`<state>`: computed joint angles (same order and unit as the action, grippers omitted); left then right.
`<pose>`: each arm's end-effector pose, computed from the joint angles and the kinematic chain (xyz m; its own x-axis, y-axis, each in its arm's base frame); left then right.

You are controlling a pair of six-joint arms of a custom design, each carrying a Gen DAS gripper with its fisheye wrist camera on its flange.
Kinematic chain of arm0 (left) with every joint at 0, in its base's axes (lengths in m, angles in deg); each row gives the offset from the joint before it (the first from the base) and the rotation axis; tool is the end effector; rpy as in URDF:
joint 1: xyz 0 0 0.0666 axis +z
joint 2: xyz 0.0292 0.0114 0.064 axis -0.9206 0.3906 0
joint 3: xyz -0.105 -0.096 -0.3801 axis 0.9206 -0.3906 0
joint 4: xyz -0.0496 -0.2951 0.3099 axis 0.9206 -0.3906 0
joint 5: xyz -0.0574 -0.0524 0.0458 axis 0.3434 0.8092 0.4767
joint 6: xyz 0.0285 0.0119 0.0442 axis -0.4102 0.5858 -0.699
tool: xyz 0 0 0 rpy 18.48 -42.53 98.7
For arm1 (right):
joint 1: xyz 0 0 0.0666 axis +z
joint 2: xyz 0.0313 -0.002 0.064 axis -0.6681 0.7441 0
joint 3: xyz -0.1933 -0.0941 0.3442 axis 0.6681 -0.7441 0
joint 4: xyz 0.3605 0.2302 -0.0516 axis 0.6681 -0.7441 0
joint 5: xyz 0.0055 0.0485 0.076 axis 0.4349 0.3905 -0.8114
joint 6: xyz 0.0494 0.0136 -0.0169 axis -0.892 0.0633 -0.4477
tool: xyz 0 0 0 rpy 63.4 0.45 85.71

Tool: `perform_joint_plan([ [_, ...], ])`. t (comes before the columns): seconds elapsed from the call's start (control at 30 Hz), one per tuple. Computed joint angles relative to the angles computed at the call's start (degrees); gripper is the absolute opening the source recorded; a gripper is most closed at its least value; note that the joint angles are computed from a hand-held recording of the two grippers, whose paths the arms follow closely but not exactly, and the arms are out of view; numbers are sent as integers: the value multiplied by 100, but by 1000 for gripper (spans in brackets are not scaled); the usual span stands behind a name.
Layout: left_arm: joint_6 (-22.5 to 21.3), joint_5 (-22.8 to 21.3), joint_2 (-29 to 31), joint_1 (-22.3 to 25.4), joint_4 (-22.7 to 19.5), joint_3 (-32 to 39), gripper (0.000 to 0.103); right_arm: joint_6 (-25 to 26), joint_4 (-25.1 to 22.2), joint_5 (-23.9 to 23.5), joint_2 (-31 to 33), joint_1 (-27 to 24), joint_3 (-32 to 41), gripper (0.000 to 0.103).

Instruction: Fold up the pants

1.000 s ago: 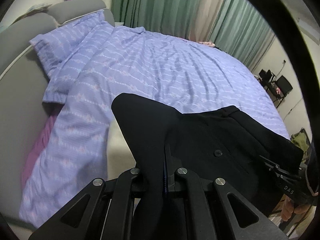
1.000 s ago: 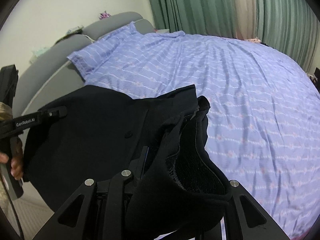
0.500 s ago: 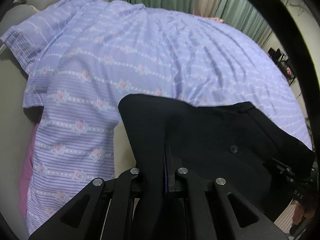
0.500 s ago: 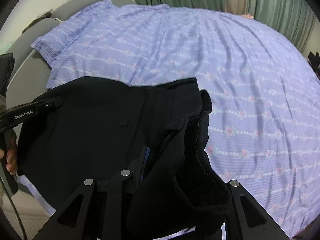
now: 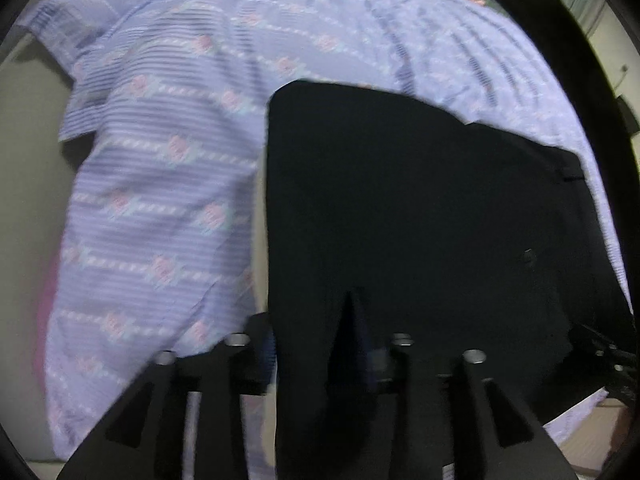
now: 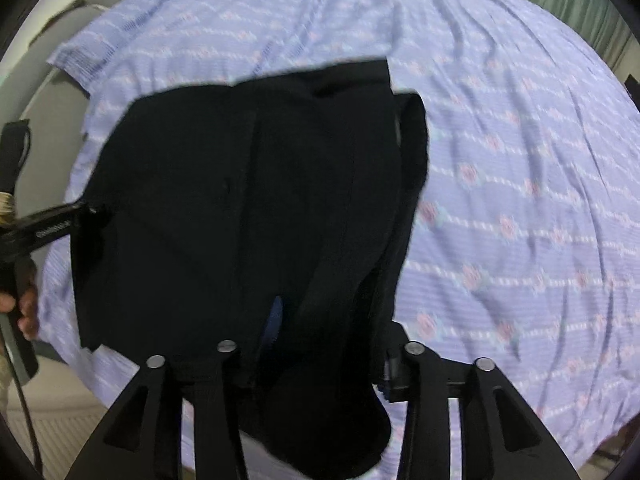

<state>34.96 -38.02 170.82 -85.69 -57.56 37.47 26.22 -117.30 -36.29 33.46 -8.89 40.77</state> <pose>0.5181 -0.1752 0.4209 -0.9307 0.2076 -0.3013 0.2236 0.9745 -0.0193 0.4157 0.2671 0.4287 -0.9609 0.1149 -0.2520 0.0868 0.9890 0.1201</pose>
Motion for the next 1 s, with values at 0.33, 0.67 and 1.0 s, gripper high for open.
perform_joint_plan([
  [0.33, 110, -604, -955, -388, -172, -752, 58, -198, -591, 805, -673, 187, -385, 58],
  [0.67, 838, -1436, -1876, -1825, -384, -242, 85, -197, -1114, 1844, -1974, 526, -92, 91],
  [1.0, 2351, -2837, -1417, -3702, -1169, 1508, 100, 102, -1926, 2764, -3174, 559, 604, 97],
])
